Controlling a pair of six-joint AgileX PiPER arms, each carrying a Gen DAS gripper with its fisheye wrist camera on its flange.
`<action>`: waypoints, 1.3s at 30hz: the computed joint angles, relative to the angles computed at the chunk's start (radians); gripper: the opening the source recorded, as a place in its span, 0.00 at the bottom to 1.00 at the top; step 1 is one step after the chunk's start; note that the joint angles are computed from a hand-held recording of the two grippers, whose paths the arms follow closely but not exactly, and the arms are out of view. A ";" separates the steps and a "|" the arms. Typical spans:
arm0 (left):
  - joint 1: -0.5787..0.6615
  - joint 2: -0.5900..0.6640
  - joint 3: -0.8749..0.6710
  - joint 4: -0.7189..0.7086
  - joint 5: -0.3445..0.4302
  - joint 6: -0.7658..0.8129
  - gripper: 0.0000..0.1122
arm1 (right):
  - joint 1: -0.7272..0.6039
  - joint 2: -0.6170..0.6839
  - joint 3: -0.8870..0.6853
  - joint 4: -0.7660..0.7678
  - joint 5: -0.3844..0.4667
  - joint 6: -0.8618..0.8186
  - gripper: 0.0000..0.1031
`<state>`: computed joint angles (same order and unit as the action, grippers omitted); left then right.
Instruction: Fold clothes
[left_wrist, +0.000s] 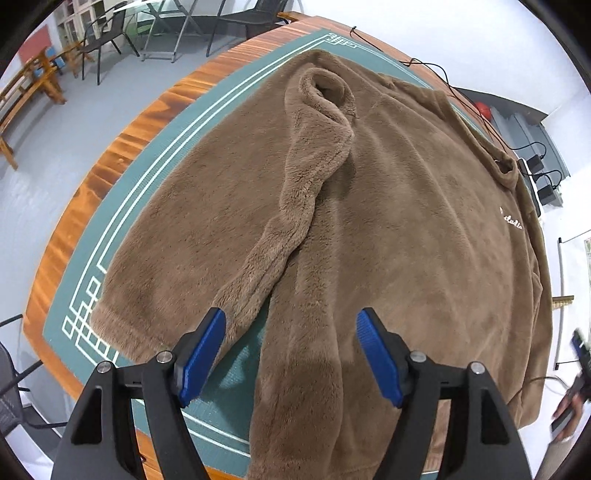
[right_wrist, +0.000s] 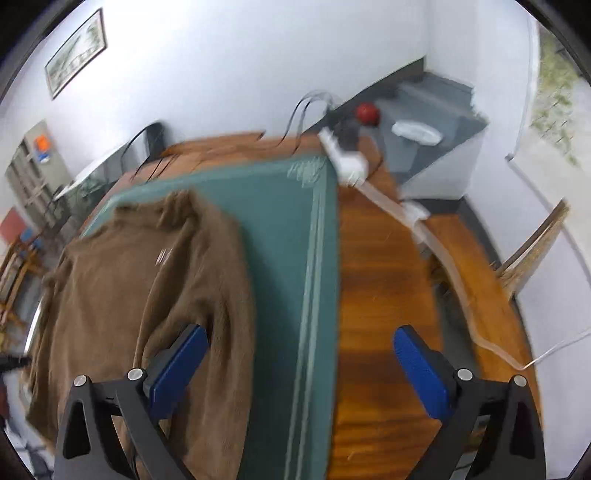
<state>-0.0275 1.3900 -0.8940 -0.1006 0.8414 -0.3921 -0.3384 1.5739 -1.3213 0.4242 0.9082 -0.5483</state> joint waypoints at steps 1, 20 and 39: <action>-0.013 0.000 -0.001 0.003 -0.002 -0.008 0.69 | -0.005 -0.009 0.040 0.023 0.013 -0.011 1.00; -0.201 0.004 0.021 0.030 -0.031 -0.133 0.69 | 0.042 -0.163 0.447 0.129 0.010 -0.172 0.07; -0.010 -0.088 0.115 0.034 -0.014 -0.056 0.69 | 0.090 -0.129 0.180 -0.391 -0.256 0.246 0.77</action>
